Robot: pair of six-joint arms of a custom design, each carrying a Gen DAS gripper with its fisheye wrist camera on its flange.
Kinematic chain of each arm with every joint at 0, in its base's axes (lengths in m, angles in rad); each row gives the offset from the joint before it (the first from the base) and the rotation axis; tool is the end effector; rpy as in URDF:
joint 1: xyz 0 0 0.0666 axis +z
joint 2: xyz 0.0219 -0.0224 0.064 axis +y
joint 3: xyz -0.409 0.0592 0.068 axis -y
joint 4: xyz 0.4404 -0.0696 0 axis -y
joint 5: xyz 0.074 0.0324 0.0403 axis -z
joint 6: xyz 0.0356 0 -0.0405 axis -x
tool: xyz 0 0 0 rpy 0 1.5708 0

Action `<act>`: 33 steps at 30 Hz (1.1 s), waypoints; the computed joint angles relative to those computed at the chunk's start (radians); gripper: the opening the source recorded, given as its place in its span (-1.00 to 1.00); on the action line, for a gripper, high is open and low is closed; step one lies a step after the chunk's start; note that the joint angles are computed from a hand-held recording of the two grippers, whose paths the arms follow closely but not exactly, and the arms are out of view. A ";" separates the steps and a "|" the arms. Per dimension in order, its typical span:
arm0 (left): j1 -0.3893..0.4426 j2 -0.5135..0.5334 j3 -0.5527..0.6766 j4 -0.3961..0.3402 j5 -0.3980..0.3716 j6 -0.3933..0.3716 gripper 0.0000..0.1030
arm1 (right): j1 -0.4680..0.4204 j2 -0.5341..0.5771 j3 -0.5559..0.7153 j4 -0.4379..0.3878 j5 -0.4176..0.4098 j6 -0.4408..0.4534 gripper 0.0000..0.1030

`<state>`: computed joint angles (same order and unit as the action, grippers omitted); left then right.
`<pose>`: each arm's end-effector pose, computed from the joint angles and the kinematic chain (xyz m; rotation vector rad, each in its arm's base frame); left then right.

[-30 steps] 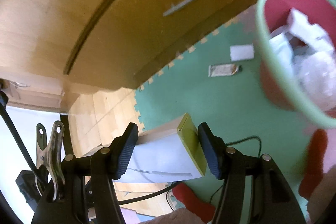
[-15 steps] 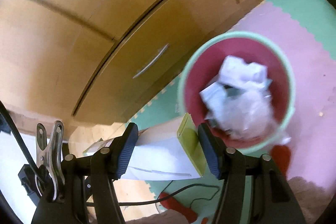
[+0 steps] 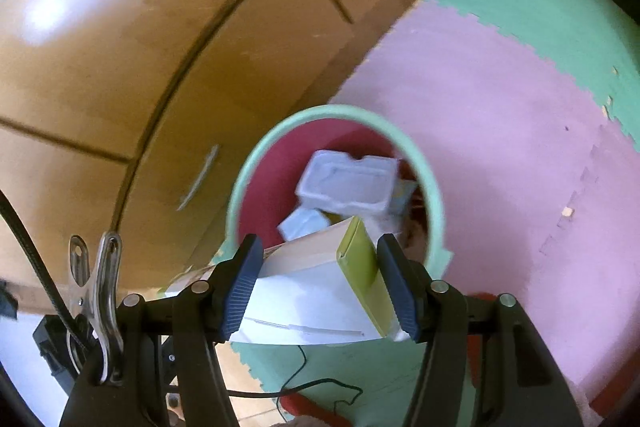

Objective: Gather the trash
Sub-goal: 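Lift the box with both tools and carry it over the red bucket, then open both tools to drop the box into the bucket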

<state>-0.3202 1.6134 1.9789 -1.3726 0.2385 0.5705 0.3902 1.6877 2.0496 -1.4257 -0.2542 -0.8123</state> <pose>0.5443 -0.1898 0.6018 -0.2410 2.6567 -0.6208 0.5530 0.2367 0.5899 0.4925 2.7385 0.7006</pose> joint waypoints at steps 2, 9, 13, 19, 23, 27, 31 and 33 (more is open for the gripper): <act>0.000 0.014 0.003 0.005 0.010 0.005 0.12 | -0.012 -0.002 -0.015 0.003 0.006 0.000 0.20; 0.006 0.072 0.023 -0.003 0.012 0.026 0.08 | -0.037 0.000 -0.033 0.037 0.024 -0.012 0.19; 0.005 0.084 0.030 -0.013 -0.001 0.015 0.08 | -0.043 0.008 -0.037 0.056 -0.002 -0.020 0.19; 0.002 0.093 0.052 -0.042 -0.041 -0.012 0.08 | -0.043 0.008 -0.035 0.072 -0.015 -0.009 0.19; 0.004 0.101 0.072 -0.069 -0.072 -0.025 0.08 | -0.040 0.009 -0.035 0.070 -0.028 0.009 0.19; 0.006 0.106 0.087 -0.099 -0.134 -0.027 0.08 | -0.040 0.015 -0.032 0.064 -0.012 0.022 0.19; 0.010 0.118 0.098 -0.142 -0.216 -0.020 0.08 | -0.049 0.035 -0.008 0.024 0.063 0.062 0.19; 0.017 0.120 0.092 -0.158 -0.230 -0.002 0.08 | -0.054 0.052 0.004 -0.004 0.092 0.094 0.19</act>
<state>-0.3037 1.7339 2.0710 -1.5308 0.0087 0.5687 0.3363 1.7401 2.0533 -1.4298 -0.1626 -0.7180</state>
